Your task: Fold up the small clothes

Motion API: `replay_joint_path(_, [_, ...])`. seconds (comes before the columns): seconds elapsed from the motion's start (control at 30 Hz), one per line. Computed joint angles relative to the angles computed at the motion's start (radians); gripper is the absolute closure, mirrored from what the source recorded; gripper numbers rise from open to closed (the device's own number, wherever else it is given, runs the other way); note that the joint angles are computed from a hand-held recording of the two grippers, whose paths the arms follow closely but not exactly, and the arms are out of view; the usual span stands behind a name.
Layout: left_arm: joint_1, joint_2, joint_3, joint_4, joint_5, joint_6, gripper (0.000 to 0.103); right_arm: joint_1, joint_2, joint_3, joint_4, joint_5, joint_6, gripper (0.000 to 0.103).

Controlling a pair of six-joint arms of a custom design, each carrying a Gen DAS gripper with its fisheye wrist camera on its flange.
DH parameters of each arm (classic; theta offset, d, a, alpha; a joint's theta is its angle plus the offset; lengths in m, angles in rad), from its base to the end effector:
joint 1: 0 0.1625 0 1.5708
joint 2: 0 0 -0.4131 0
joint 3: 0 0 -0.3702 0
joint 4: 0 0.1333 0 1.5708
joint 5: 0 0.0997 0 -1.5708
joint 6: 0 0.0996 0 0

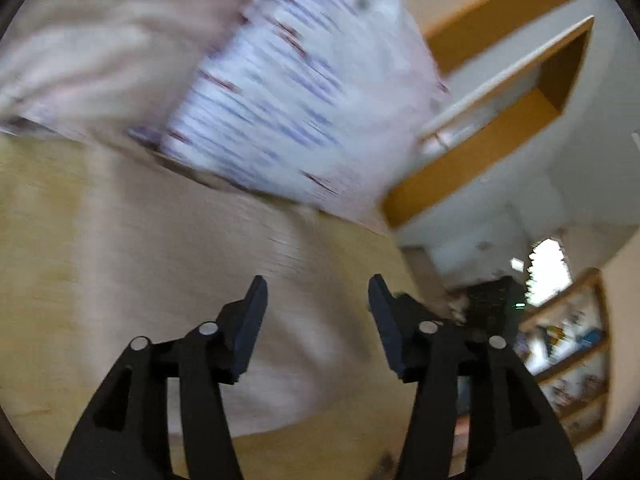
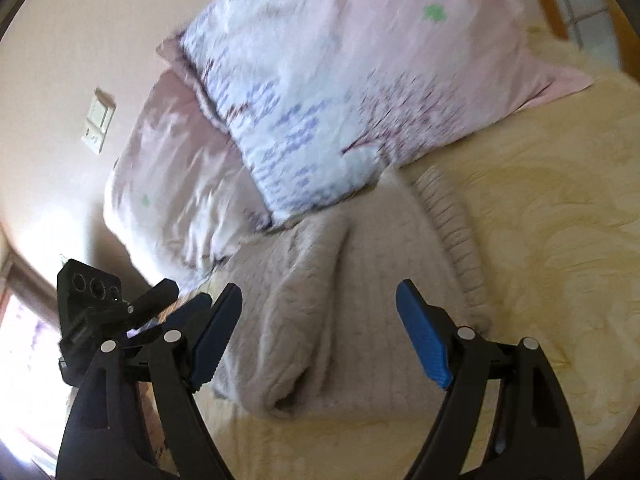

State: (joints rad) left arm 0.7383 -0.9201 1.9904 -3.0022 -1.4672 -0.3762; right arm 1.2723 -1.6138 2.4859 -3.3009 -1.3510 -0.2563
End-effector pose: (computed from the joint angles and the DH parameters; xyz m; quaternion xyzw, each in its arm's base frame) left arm -0.3147 -0.4805 0.1089 -0.2131 -0.9591 0.1765 0.0600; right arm 0.0426 -0.3888 0.3036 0.0265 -0.9047 0.4250 0.0173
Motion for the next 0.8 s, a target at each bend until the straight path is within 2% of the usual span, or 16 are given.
replay_joint_path(0.03, [-0.005,-0.023,0.015,0.014,0.079,-0.006,0.045,0.007,0.004,-0.023,0.06,0.003,0.002,0.023])
replay_joint_path(0.13, [-0.004,-0.053,0.028,0.067,0.241,-0.025,0.043,0.018,0.032,-0.066,0.147,0.012,0.008,0.027])
replay_joint_path(0.2, [0.013,-0.064,0.029,0.106,0.28,-0.039,0.042,0.035,0.071,-0.108,0.193,-0.009,0.034,0.029])
replay_joint_path(0.3, [0.042,-0.055,0.007,0.177,0.284,-0.047,0.041,0.035,0.112,-0.15,0.253,-0.003,0.064,0.033])
replay_joint_path(0.37, [0.055,-0.048,0.008,0.197,0.248,-0.047,0.039,0.038,0.143,-0.172,0.276,-0.015,0.085,0.035])
replay_joint_path(0.4, [0.06,-0.047,0.013,0.197,0.241,-0.047,0.037,0.039,0.154,-0.175,0.272,-0.016,0.085,0.038])
replay_joint_path(0.47, [0.067,-0.04,0.018,0.178,0.238,-0.037,0.035,0.048,0.164,-0.175,0.263,-0.019,0.071,0.052])
replay_joint_path(0.53, [0.073,-0.045,0.027,0.167,0.224,-0.035,0.035,0.052,0.175,-0.179,0.264,-0.003,0.058,0.058])
replay_joint_path(0.63, [0.075,-0.041,0.031,0.161,0.214,-0.038,0.035,0.05,0.209,-0.202,0.25,0.001,0.089,0.058])
replay_joint_path(0.7, [0.074,-0.035,0.029,0.152,0.214,-0.036,0.035,0.035,0.234,-0.22,0.238,0.04,0.121,0.061])
replay_joint_path(0.77, [0.072,-0.04,0.036,0.14,0.216,-0.039,0.035,0.037,0.26,-0.231,0.194,0.039,0.136,0.08])
replay_joint_path(0.8, [0.071,-0.036,0.031,0.138,0.213,-0.043,0.034,0.044,0.27,-0.233,0.171,0.029,0.13,0.082])
